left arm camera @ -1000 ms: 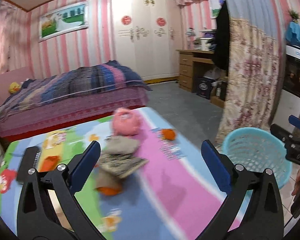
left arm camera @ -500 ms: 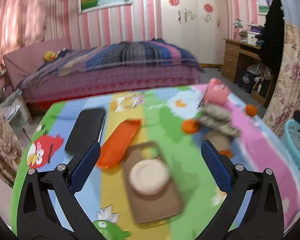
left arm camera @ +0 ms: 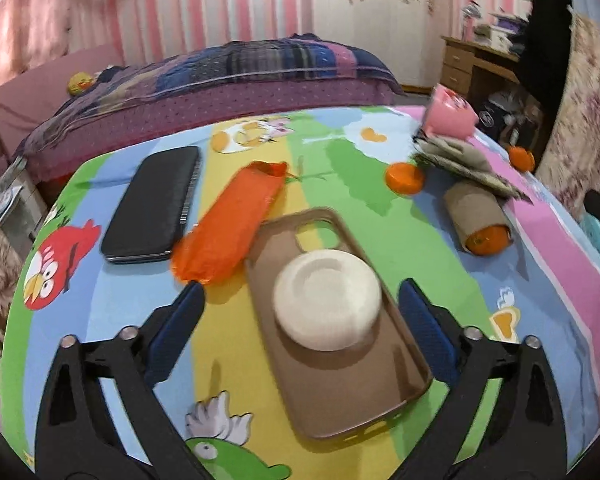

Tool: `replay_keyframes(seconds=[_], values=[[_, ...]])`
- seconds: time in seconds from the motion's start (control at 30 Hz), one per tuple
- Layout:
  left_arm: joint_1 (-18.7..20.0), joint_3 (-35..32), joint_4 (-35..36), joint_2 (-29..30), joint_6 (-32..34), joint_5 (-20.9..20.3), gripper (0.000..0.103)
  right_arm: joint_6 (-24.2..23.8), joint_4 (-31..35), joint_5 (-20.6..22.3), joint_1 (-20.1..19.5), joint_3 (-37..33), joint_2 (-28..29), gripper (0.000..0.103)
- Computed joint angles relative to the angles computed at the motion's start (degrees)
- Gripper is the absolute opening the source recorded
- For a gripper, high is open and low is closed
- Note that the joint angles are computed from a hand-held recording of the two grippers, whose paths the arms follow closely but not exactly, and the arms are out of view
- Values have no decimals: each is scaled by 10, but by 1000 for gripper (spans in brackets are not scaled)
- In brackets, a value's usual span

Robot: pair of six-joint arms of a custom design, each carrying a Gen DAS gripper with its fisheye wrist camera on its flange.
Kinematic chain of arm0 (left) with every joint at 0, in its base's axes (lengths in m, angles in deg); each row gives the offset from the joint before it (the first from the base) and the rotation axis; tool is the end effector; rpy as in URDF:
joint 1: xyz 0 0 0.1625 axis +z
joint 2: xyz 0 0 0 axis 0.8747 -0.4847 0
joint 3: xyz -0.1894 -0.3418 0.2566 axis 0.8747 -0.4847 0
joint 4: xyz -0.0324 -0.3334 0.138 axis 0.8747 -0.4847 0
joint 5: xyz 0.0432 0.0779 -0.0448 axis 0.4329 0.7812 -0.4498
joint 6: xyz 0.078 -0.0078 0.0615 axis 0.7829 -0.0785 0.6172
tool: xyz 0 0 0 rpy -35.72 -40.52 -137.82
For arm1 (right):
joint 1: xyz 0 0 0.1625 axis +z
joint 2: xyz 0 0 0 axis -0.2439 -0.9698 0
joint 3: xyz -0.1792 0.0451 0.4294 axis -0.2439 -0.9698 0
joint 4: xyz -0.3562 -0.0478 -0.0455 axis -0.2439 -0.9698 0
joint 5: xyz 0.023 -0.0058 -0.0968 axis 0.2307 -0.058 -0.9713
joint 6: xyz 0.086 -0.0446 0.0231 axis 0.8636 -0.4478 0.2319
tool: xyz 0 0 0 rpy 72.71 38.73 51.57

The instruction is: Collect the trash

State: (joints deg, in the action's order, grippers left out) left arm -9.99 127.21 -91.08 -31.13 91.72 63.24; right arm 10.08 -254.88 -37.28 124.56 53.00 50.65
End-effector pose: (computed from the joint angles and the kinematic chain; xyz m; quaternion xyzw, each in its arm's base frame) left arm 0.0343 -0.3187 0.1962 0.0315 0.8088 -0.4096 0.4207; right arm 0.2472 -0.3993 -0.0097 0.3271 -0.8372 0.3698 0.2352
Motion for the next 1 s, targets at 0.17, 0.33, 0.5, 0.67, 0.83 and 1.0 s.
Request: replay_keyframes(seconds=[0.17,0.33,0.5,0.67,0.83,1.0], values=[[28,-14,6,-17,24,45,77,-1,7,4,-2,3,-1,98],[56,-31,22,-20,22,75,78,3,10,4,-1,0,2,98],[77,-48,30,-20,26,93,73,-1,15,0,4,-6,6,98],[80,-54,32,-24,31,99,67,-2,22,4,9,-11,10,98],[60,-52,49,-24,16,86,64,-13,48,3,18,-29,19,98],[43,-45,51,-33,12,63,64,-36,83,-10,28,-59,28,98]])
